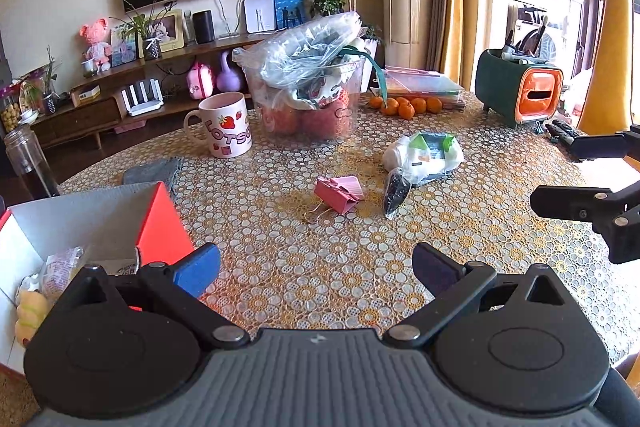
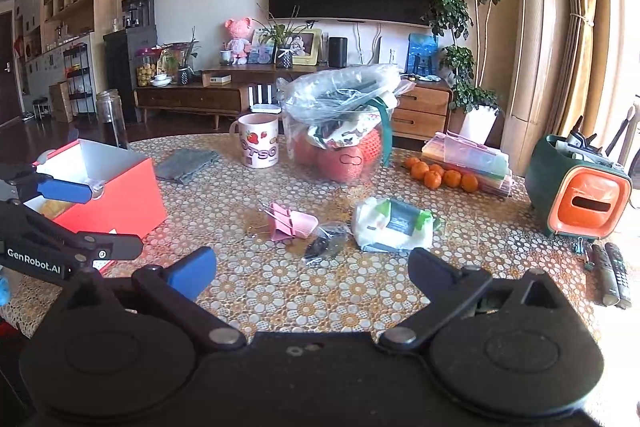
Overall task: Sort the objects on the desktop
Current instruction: 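Withdraw both grippers from the box toward the pink clip and black bag, then grasp the pink binder clip with the left gripper while the right gripper grasps the black bag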
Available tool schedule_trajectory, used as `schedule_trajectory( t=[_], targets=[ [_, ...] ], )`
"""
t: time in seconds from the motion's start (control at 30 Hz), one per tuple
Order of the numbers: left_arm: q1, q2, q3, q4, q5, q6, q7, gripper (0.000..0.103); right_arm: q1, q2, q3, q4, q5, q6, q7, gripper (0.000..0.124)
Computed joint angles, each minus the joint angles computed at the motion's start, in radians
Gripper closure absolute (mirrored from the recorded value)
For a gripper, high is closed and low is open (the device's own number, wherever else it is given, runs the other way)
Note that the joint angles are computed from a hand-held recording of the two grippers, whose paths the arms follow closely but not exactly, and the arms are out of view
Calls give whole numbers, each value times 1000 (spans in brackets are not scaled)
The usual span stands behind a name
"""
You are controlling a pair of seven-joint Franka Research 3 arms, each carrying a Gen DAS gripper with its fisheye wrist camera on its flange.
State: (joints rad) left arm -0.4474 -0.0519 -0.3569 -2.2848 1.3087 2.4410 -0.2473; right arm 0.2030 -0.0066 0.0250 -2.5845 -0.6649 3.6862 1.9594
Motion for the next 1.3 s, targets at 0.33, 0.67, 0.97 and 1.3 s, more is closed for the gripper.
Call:
schedule_trajectory(
  t=[0.33, 0.67, 0.97, 1.3],
  targets=[
    [-11, 195, 59, 157, 151, -8, -8, 0, -75, 146, 52, 146, -41, -32, 27, 22],
    [2, 352, 152, 290, 227, 136, 26, 0, -214, 304, 203, 330, -135, -125, 66, 22],
    [17, 453, 208, 380, 268, 240, 78, 0, -401, 461, 440, 487, -183, -279, 43, 23],
    [10, 523, 250, 446, 267, 279, 117, 0, -443, 582, 556, 585, -59, -379, -75, 24]
  ],
)
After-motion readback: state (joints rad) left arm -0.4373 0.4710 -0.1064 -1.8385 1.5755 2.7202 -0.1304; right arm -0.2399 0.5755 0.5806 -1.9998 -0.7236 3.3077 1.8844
